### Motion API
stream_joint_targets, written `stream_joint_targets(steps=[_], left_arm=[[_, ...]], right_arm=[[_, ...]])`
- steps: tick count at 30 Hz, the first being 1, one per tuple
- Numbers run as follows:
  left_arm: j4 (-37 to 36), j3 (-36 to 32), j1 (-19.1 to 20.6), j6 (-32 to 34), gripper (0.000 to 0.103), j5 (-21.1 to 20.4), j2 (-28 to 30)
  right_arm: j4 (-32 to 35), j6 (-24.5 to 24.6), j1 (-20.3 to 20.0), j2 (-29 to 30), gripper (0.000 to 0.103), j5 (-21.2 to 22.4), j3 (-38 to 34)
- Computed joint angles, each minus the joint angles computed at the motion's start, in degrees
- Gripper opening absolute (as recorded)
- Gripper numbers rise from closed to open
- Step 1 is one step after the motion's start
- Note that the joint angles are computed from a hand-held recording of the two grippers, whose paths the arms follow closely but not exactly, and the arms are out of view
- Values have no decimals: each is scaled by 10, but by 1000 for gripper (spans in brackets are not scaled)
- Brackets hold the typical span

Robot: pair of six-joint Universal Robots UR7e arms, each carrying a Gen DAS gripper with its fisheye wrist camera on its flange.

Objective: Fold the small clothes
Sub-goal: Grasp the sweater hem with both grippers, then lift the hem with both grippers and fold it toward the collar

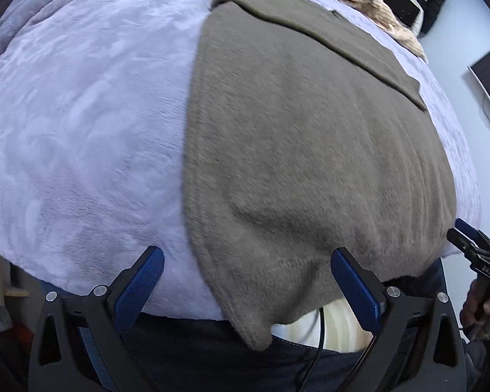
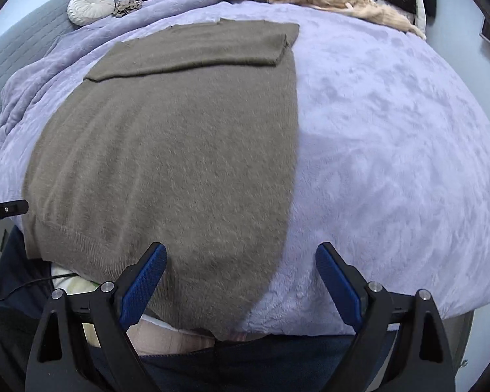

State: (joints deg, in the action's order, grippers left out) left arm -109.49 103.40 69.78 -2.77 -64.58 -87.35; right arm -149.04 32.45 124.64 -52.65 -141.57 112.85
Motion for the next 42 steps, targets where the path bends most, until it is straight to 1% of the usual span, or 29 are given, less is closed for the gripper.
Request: stream_joint_targets(steps=[4,8,10,11,12,13,14,16,18,19,20,21,22,24,26,27,30,31,32,33,34,35,36,37,38,40,42], left_arm=[[7,-7,15,16,102,-31,18],[11,-14,16,13,102,-51,26],[11,-14,12,18,102,-59,29],[11,-13,10,23,99,-60,29],[9,-11,5,25,91,-57,29],[6,-7,1,28,87,-49,27],[1,-5,-2,29,87,-43,28],[-8,-3,-1,28,86,-45,29],[-9,-7,7,30,87,-57,26],[-9,-10,12,26,88,-65,28],[-3,-16,16,22,92,-69,32],[9,-25,23,22,102,-85,39],[12,-27,26,25,102,-87,41],[9,-20,18,28,102,-68,41],[7,-11,8,34,102,-51,40],[4,-9,5,34,102,-49,40],[2,-10,6,33,102,-54,42],[2,-11,7,33,98,-53,42],[-2,-7,3,30,95,-43,41],[-4,-5,2,29,89,-37,38],[-8,-1,0,29,76,-30,33],[-12,2,-1,29,67,-23,26],[-15,3,1,32,43,-30,20],[-15,2,4,36,13,-48,15],[-15,2,5,40,11,-62,10],[-33,15,-6,51,11,-51,-3],[-54,20,-16,66,11,-61,-19]], right_arm=[[-32,-11,-12,-2,94,29,26],[-54,-25,-13,12,94,28,30],[-85,-40,-13,12,94,45,37],[-104,-52,-13,12,91,57,42],[-117,-61,-13,11,85,66,45],[-127,-67,-11,11,80,73,48],[-136,-73,-11,12,70,79,49],[-153,-78,-13,11,65,82,56],[-174,-81,-19,3,58,95,67],[-181,-85,-21,0,56,102,70],[-188,-92,-22,-4,56,110,74],[-197,-100,-24,-6,56,118,77],[-204,-106,-26,-9,58,125,83],[-228,-116,-36,-10,62,152,94],[-235,-121,-38,-6,65,155,94],[-242,-127,-38,-6,67,161,96],[-240,-138,-39,-1,67,179,93],[-238,-140,-39,2,67,179,90],[-233,-139,-40,5,68,178,88],[-232,-137,-42,6,68,181,86],[-233,-136,-45,6,67,184,85],[-232,-137,-44,6,60,183,85],[-228,-140,-41,7,32,177,83],[-227,-147,-41,5,16,186,83],[-241,-153,-45,2,14,216,89],[-265,-162,-42,2,13,224,92],[-299,-170,-40,-7,13,243,99]])
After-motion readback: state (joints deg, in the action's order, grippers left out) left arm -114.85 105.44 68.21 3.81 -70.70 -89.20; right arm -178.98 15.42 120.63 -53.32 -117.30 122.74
